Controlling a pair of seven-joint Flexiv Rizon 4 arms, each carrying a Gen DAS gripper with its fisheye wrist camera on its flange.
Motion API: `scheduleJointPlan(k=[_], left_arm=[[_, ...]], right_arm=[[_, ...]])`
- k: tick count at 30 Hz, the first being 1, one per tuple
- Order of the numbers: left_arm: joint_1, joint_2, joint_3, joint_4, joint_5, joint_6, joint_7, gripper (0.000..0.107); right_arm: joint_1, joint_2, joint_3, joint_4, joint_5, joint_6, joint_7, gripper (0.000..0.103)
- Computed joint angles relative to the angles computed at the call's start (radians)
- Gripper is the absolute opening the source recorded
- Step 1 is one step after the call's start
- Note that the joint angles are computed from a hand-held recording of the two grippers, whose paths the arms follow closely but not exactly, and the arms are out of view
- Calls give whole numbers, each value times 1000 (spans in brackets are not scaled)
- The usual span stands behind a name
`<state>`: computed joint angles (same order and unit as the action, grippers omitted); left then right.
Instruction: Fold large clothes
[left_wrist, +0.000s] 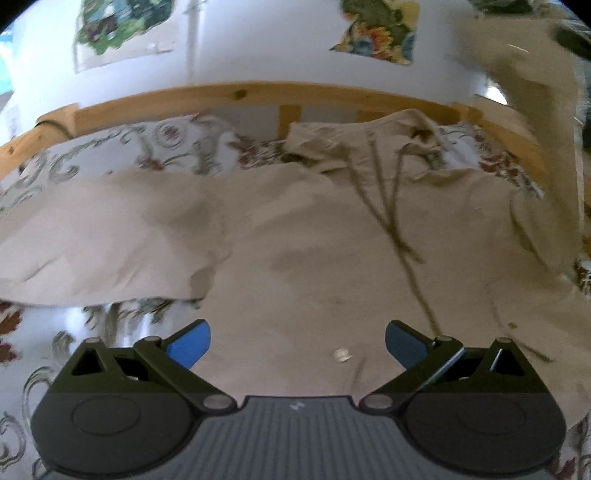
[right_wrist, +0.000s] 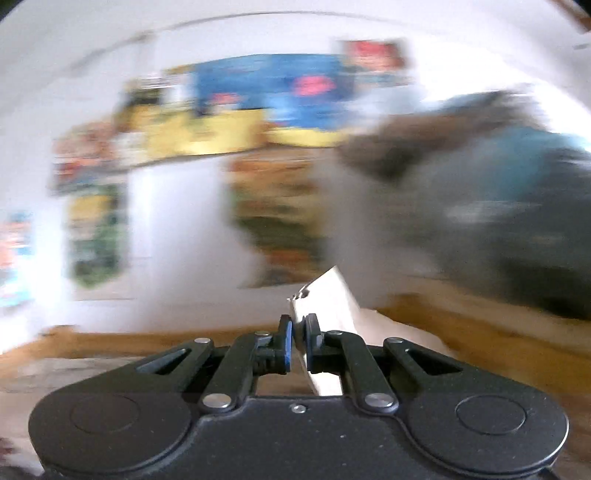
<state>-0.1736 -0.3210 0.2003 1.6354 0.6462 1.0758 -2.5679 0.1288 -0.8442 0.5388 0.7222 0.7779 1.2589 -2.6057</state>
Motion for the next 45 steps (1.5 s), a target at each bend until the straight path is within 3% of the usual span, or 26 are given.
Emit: scheduleJointPlan(k=[4, 7, 11, 13, 15, 16, 19, 21, 22, 25, 27, 28, 31, 34, 35, 36, 38, 42, 45], left_arm=[[4, 28, 11, 44, 23, -29, -3, 102], [12, 36, 8, 59, 32, -57, -34, 102], [19, 34, 9, 71, 50, -58, -111, 102], [23, 30, 9, 75, 60, -53, -147, 102], [32, 26, 8, 77, 57, -31, -172, 102], [34, 24, 11, 78, 59, -14, -198, 102], [41, 7, 16, 72, 59, 52, -244, 102], [48, -14, 12, 51, 38, 76, -225, 102], [54, -28, 7, 42, 21, 92, -202, 102], [38, -87, 13, -12, -25, 54, -147, 102], [8, -134, 29, -77, -43, -48, -124, 102], [-5, -157, 36, -110, -47, -103, -116, 102], [-2, -201, 26, -156, -81, -187, -55, 102], [-3, -202, 36, -125, -76, -129, -48, 102], [-2, -197, 39, -111, -78, -107, -50, 102], [0, -192, 40, -97, -84, -90, -48, 102], [-5, -174, 47, -74, -93, -80, -51, 102], [-46, -103, 78, -19, -53, -116, -112, 102], [-78, -38, 101, 15, 40, -178, -221, 102]], right_arm=[[38, -6, 50, 25, 6, -165, -116, 6], [78, 9, -6, 75, -26, -288, -93, 6], [87, 32, -63, 147, -76, -398, -64, 24], [59, 52, -72, 186, -64, -407, -60, 31], [42, 65, -95, 199, -65, -407, -20, 53], [33, 69, -111, 201, -68, -396, -3, 59], [34, 86, -179, 242, -115, -283, 71, 73], [38, 86, -232, 284, -166, -178, 143, 84], [46, 81, -265, 313, -191, -98, 173, 84], [111, 35, -433, 353, -275, 86, 382, 80], [126, -8, -528, 320, -322, 61, 542, 63], [125, -27, -549, 307, -338, 62, 587, 61], [104, -70, -541, 284, -384, 72, 608, 60], [36, -82, -426, 245, -404, -44, 573, 57], [28, -82, -411, 243, -418, -63, 575, 49], [33, -83, -416, 245, -441, -61, 588, 30], [84, -88, -499, 265, -502, -5, 695, 3], [68, -104, -509, 233, -537, -56, 845, 2], [107, -81, -557, 319, -615, 26, 871, 4]])
